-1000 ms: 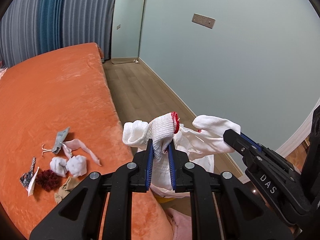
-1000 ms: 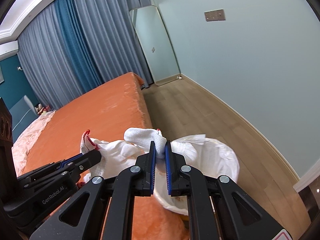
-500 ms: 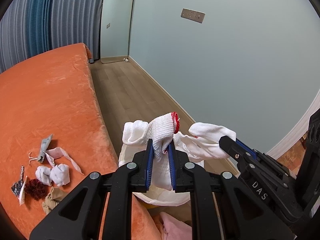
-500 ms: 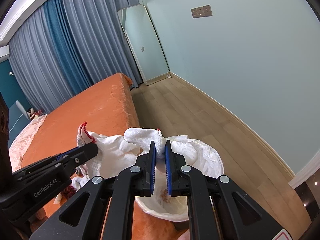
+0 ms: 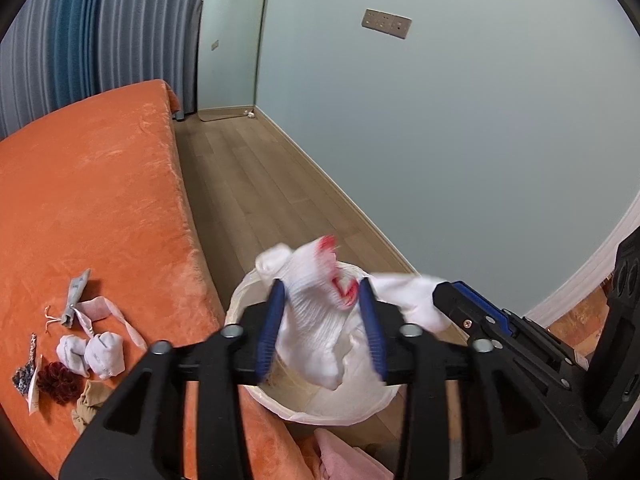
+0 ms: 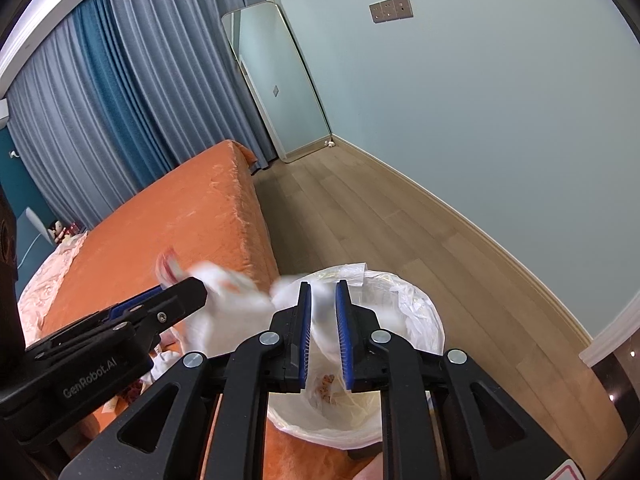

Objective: Collect trash
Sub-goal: 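Open the left gripper to drop the white sock into the wastebasket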

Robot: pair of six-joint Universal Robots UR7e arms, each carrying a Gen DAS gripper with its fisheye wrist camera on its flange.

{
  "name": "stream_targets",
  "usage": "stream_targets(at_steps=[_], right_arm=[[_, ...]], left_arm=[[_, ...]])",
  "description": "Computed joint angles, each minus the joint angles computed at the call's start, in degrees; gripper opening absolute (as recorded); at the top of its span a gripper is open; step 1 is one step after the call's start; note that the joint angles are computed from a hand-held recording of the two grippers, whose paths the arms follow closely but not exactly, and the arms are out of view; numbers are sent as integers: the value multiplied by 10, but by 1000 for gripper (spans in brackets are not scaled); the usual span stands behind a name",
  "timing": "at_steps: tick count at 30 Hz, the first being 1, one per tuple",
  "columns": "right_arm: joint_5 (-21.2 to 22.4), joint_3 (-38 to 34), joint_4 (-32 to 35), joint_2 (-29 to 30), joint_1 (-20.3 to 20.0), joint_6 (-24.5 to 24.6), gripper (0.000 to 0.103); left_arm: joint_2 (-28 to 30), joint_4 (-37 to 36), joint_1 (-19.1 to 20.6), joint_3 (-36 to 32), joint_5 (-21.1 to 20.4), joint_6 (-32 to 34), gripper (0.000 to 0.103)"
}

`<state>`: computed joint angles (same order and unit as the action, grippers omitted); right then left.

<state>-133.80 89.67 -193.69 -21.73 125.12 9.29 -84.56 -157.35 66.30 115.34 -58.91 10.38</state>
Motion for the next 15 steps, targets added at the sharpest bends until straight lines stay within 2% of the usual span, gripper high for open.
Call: stream_targets(at_steps=[5,15], right_arm=[[-5,-2,6,2,2,9,25],[-7,-4,8,4,15,4,35]], left_arm=[[1,1,4,-1,7,-4,44],[-19,4,7,3,13,-8,45]])
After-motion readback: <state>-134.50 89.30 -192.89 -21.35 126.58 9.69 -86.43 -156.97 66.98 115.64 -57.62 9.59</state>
